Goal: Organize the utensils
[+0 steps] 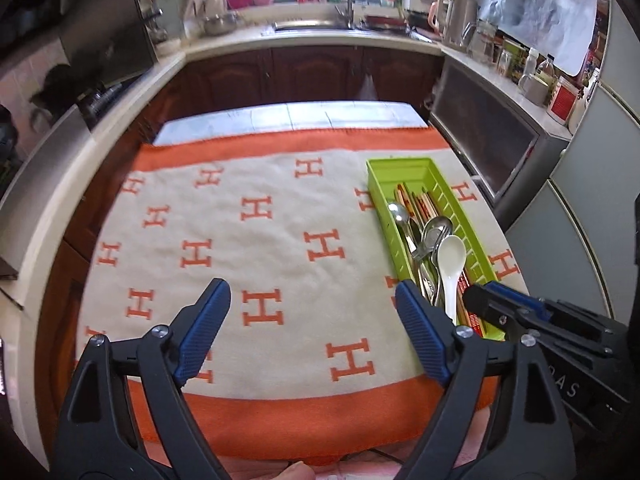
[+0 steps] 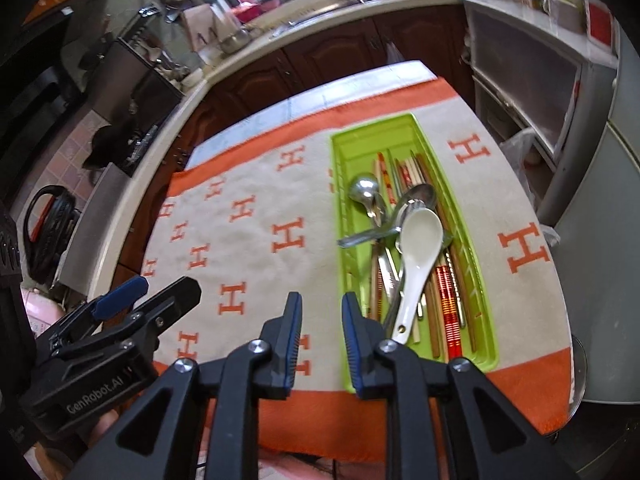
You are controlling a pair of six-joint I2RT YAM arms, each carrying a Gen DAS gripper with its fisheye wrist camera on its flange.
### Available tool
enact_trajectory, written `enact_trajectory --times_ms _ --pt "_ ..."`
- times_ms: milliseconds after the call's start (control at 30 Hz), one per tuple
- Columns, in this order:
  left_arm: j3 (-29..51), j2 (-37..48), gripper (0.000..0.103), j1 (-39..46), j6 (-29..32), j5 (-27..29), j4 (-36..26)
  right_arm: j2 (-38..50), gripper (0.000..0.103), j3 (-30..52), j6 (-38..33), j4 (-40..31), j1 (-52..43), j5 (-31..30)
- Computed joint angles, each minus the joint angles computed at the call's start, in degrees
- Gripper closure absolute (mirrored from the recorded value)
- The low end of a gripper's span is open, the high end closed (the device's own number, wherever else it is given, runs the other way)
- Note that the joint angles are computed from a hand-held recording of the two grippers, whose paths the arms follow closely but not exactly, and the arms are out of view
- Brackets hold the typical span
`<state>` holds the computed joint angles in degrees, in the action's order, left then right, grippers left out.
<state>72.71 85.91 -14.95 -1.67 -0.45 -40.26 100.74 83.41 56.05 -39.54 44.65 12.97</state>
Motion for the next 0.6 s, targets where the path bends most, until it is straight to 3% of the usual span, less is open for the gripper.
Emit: enact_trajectory --times_ms 233,333,600 --pt "-1.1 -3.9 0.019 0.7 -1.4 -2.1 -2.0 -0.2 0.078 4.0 -0.2 -3.1 4.1 7.8" --pt "-2.1 -5.2 0.019 1.2 -1.8 -2.6 -1.3 0.6 0.073 5.6 -0.9 -4.1 5.1 8.9" --pt "-3.6 -7.6 0.019 2.0 -1.7 -3.3 0.2 1.8 0.073 8.0 -1.4 -5.2 6.6 11.3"
